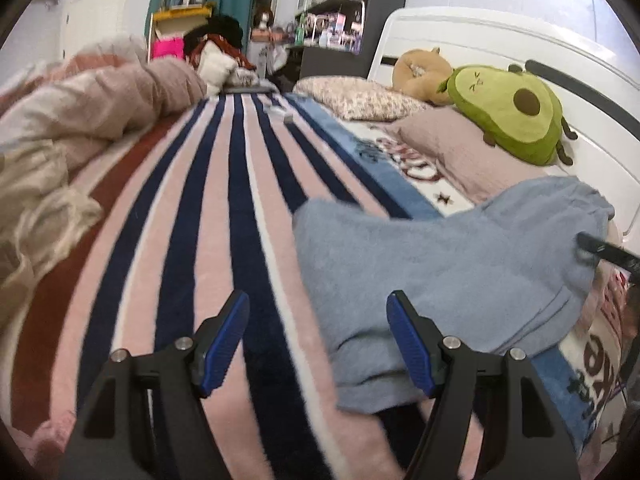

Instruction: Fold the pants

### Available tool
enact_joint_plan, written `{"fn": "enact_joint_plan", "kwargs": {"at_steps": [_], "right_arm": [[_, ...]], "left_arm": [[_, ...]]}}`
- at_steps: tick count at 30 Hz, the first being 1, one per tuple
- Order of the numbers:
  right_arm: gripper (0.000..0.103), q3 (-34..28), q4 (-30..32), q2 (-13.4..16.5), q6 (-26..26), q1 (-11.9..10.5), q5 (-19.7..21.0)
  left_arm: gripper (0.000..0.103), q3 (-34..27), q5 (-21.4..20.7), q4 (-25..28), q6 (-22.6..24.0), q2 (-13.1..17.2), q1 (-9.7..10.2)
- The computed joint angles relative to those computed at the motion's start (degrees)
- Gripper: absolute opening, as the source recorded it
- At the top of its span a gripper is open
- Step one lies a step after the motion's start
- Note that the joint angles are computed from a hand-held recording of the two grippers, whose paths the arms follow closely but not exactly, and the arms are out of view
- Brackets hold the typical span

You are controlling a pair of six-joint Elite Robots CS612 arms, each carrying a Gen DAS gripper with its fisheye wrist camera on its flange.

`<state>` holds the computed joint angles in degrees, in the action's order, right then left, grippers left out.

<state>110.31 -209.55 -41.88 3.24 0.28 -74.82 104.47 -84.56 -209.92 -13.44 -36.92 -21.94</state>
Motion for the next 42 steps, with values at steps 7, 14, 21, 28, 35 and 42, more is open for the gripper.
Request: {"fn": "enact_joint_plan", "kwargs": {"at_steps": [7, 14, 21, 28, 35, 42], "right_arm": [[0.075, 5.4, -5.7, -4.2, 6.8, -6.3, -6.0], [0.076, 3.4, -6.4, -1.9, 10.6, -10.9, 2.4], [0.071, 0.9, -9.7, 0.1, 9.6, -11.5, 5.3], [0.023, -0.6, -10.7, 1.4, 5.8, -11.3, 5.9], [0.009, 0.5, -16.7, 1.6, 4.6, -11.8, 11.9], [0.009, 0.4, -19.8, 1.4, 3.5, -11.0, 19.1]], "left_arm": [[0.069, -0.7, 1.2, 0.4, -4.1, -1.0, -1.29], [0.069, -0.3, 4.7, 3.5, -10.3, -1.6, -2.76], [0.069, 0.8, 8.6, 4.9, -12.4, -2.1, -4.00], [0.069, 0.7, 10.7, 6.2, -11.4, -2.4, -5.23], [0.069, 2.0, 11.9, 6.0, -9.8, -4.4, -7.18], [0.069, 3.5, 14.4, 6.8, -10.6, -6.4, -8.53]]}}
